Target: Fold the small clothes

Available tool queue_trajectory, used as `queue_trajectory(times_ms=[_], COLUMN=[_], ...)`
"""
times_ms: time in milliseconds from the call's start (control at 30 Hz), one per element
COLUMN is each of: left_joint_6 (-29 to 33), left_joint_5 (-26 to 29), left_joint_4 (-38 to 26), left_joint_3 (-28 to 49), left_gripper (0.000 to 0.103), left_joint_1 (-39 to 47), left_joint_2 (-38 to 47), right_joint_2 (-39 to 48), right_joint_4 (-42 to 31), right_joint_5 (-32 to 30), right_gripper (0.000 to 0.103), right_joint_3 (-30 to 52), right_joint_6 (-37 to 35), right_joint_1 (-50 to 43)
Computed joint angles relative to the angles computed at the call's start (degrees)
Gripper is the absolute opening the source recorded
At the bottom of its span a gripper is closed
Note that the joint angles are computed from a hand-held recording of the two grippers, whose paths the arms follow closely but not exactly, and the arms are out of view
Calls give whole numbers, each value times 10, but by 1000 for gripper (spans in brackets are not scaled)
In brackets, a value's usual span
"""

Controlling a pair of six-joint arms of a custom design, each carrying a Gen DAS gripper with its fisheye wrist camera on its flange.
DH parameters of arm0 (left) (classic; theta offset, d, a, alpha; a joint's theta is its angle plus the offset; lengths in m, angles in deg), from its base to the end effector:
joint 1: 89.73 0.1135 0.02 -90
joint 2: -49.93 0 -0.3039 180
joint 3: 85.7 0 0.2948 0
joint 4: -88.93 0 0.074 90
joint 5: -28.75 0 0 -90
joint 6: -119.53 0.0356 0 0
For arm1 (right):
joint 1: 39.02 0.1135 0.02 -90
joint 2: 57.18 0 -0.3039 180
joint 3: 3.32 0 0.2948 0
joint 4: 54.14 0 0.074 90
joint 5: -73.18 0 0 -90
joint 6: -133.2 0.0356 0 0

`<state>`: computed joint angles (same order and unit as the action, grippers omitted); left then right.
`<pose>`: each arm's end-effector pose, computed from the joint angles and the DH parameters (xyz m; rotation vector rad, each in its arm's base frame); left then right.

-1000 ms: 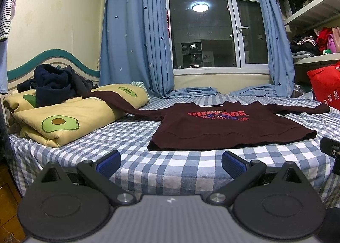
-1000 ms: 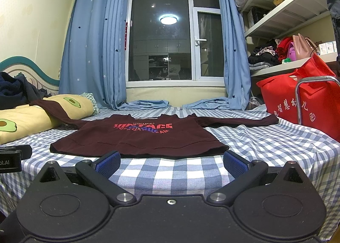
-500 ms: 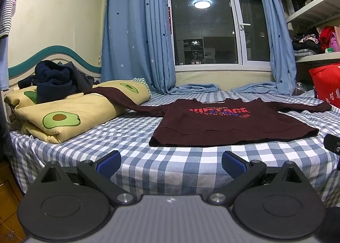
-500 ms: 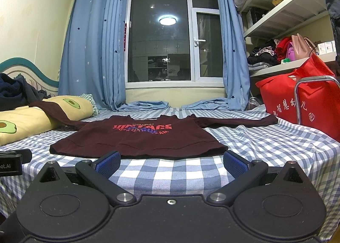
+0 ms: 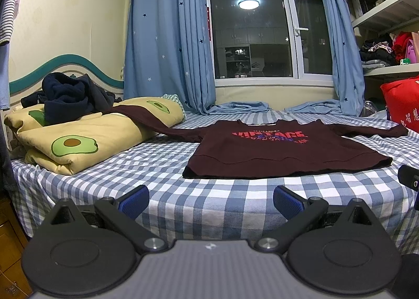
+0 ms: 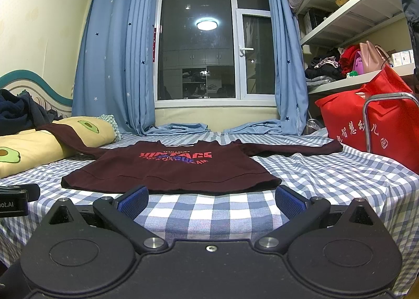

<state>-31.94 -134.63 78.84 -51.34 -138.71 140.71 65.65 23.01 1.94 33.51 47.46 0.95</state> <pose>0.1706 -0.1442 0.0946 -0.4835 1.7981 0.4677 0.2463 0.1915 0.0582 -0.2938 1.7003 0.2893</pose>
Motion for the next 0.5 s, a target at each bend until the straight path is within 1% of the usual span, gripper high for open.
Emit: queue_trajectory(times_ms=[367,500], left_joint_6=[-1,10], left_joint_5=[0,5], left_joint_4=[7,23], left_joint_3=[-2,-6], left_gripper=[102,102], left_joint_1=[1,1], left_joint_2=[5,5], right_joint_2=[-1,-1], right_joint_4=[2,4], right_joint_5=[1,0], right_gripper=[103,103], right_joint_3=[-2,-4], right_joint_6=[0,0], right_joint_1=[0,0])
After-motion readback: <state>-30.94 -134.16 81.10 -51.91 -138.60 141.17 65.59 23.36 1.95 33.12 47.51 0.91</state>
